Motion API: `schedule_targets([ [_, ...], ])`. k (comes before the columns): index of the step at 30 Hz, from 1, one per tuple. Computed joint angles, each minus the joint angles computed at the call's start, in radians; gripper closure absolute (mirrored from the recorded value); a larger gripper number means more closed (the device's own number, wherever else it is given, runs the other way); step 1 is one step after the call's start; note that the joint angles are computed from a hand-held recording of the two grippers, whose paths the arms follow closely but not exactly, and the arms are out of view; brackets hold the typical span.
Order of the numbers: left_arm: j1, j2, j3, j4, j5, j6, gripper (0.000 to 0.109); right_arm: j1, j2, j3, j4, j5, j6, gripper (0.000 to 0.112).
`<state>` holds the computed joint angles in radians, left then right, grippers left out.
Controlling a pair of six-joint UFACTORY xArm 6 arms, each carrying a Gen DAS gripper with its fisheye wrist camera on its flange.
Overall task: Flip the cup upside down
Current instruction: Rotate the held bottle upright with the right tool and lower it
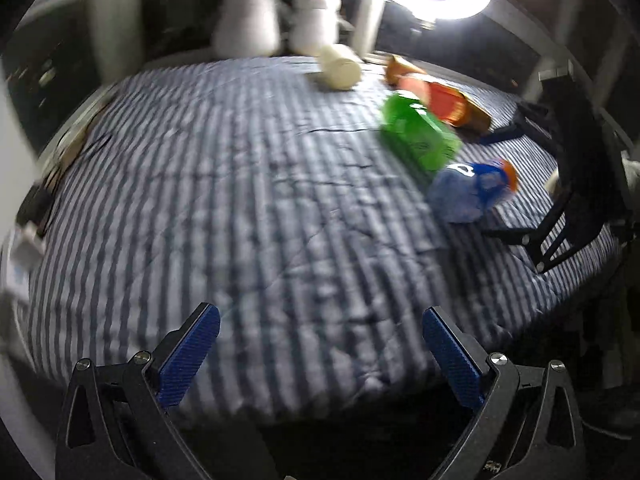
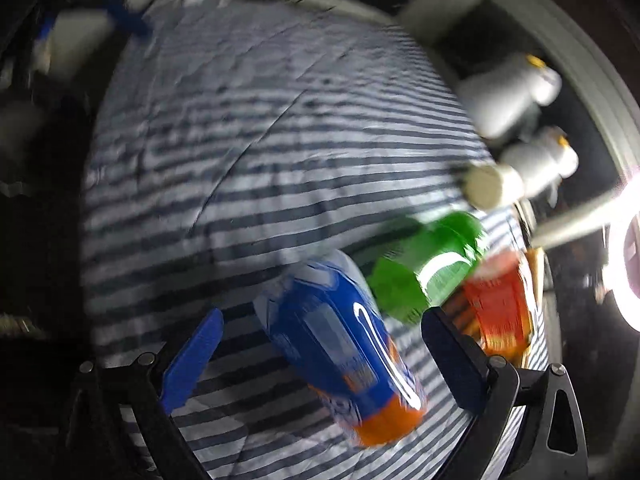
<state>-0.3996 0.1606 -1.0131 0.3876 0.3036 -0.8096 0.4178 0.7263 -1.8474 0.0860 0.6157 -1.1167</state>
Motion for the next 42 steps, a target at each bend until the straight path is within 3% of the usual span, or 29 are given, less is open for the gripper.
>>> schedule_targets([
  [6,0.031,-0.06,0.076,0.062,-0.026,-0.106,0.006,0.025,0.092,-0.091,-0.227,0.009,0.075,0.033],
  [8,0.036,-0.065,0.082,0.066,-0.036,-0.111,0.006,0.026,0.115,-0.129,-0.245,0.037,0.085,0.045],
  [16,0.029,-0.01,0.016,0.058,-0.036,-0.104,0.006,0.019,0.109,-0.134,-0.212,0.044,0.121,0.046],
  [22,0.006,0.061,-0.07,0.084,-0.023,-0.112,0.006,-0.031,0.074,-0.129,0.013,0.029,0.173,0.046],
  [30,-0.025,0.141,-0.163,0.004,-0.041,-0.021,0.006,-0.121,0.014,-0.042,0.517,-0.133,0.231,0.046],
  [38,-0.043,0.173,-0.208,-0.032,-0.045,0.021,0.006,-0.153,0.011,-0.02,1.014,-0.225,0.135,0.046],
  [42,-0.05,0.176,-0.214,-0.045,-0.048,0.039,0.006,-0.151,0.027,-0.04,1.165,-0.253,0.072,0.046],
])
